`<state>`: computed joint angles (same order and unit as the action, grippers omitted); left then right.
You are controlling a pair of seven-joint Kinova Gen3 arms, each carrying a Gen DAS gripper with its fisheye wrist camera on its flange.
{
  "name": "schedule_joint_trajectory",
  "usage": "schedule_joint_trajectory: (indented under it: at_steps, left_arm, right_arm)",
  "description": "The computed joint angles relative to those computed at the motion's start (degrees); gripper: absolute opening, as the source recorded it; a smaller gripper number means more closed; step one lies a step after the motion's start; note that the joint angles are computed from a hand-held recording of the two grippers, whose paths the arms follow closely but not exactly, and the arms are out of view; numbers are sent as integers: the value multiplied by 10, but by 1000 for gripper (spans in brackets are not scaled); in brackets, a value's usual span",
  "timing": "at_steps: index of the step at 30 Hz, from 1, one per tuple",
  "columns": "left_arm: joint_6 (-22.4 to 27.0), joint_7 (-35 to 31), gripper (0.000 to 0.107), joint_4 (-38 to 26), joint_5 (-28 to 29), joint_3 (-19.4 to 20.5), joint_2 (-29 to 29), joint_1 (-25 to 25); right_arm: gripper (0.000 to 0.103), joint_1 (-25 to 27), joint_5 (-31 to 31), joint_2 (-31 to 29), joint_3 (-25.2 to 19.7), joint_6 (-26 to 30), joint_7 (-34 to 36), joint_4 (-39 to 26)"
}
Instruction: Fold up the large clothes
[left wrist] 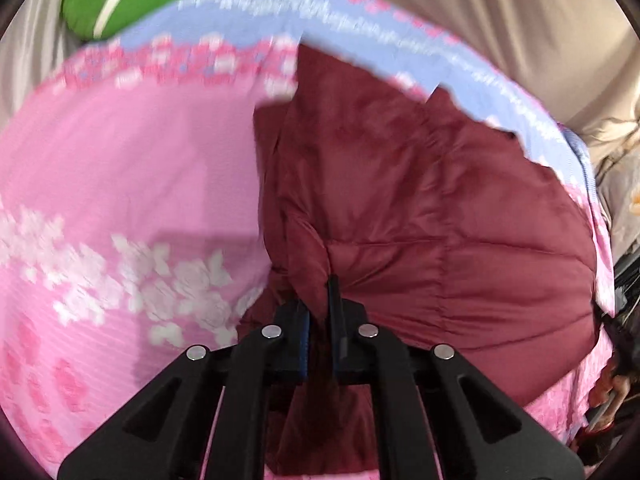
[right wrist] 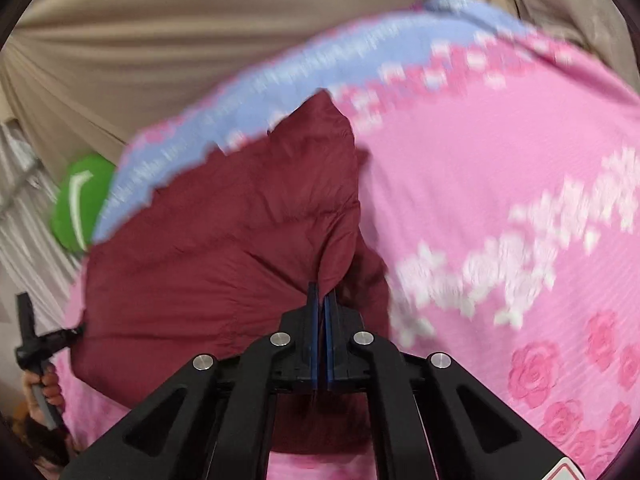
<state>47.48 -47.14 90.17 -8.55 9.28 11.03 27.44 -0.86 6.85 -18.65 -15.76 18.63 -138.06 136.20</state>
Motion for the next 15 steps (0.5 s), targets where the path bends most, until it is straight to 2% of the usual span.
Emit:
schedule_joint_trajectory:
  at_steps: [3,5,6,7,8,10,11,13,15]
  left_arm:
    - [-3,8,8,2,-4,-2,-3,2]
    - [-10,14,13,12,-8,7,-24,-10]
    - [-21,16,16,20,-10,23,-39,-29]
    - [-30,24,28,24,-21,32,-47,-38]
    - [-44,40,47,27,-41,30,-60,-37]
    - [-65,71,67,24,-88,-4,-71,-5]
    - [-70,84,78,13,-111,-23,-68,12]
    - [-94,108,91,-4,-149,-34,-51,13]
    - [-107,100,93,-29,-149,-5,-20,-22]
  right_arm:
    - [4,-17,-34,15,36,-24,29,13]
    - [13,8,-17,-2,15,4,15,0]
    - [22,33,4,-15,-12,21,-5,-10]
    - [27,58,25,-25,-38,39,-22,-21]
    - [32,77,46,-38,-54,47,-31,-33]
    - [60,90,71,-49,-54,36,-33,-53]
    - [64,96,77,-48,-54,20,-32,-57]
    - [71,129,107,-26,-72,-19,-47,-74]
    - [73,163,122,12,-96,-36,-50,-95]
